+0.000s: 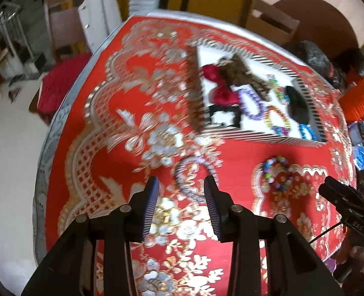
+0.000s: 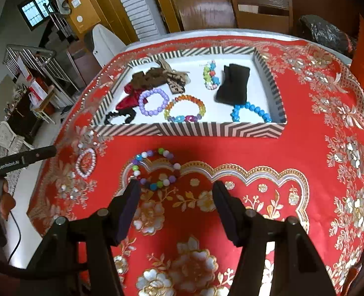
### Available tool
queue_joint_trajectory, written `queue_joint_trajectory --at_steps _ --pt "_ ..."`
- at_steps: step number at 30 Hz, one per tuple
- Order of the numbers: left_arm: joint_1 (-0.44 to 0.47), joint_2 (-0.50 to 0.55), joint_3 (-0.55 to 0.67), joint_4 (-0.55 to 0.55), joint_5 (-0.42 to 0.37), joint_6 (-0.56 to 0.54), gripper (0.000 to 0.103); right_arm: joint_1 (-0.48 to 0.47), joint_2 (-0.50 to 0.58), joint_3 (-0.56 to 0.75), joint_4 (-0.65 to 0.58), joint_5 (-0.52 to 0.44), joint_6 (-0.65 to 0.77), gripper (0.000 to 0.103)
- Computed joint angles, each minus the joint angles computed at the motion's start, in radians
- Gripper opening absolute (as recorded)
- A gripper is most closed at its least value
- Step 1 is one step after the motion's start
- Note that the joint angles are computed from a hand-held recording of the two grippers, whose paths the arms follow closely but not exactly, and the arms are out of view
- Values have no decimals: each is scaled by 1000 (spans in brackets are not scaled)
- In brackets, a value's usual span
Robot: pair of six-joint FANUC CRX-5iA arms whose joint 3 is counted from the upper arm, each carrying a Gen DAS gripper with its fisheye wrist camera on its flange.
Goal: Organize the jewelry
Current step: 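Grasp the grey braided bracelet with the left tool while the right tool grasps the multicolour bead bracelet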
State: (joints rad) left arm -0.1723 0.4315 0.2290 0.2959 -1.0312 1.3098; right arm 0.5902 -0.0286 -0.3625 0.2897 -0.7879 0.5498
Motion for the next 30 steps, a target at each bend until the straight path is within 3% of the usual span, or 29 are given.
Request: queue_joint_trajectory --at_steps 9,12,24,27,29,30 --pt "-21 74 68 -45 -41 16 23 -34 118 81 -68 15 152 62" --pt "-35 98 96 -83 -45 29 23 -39 149 105 -77 7 195 53" --pt "-69 139 148 -167 -55 38 23 -45 220 146 -41 -30 217 39" --pt "-77 136 144 -185 -41 50 23 -26 235 146 24 -67 179 25" --pt "-78 126 126 -184 -17 51 17 -23 234 143 31 -70 178 11" --pt "-80 122 121 -192 -8 53 10 -20 235 143 38 -77 177 10"
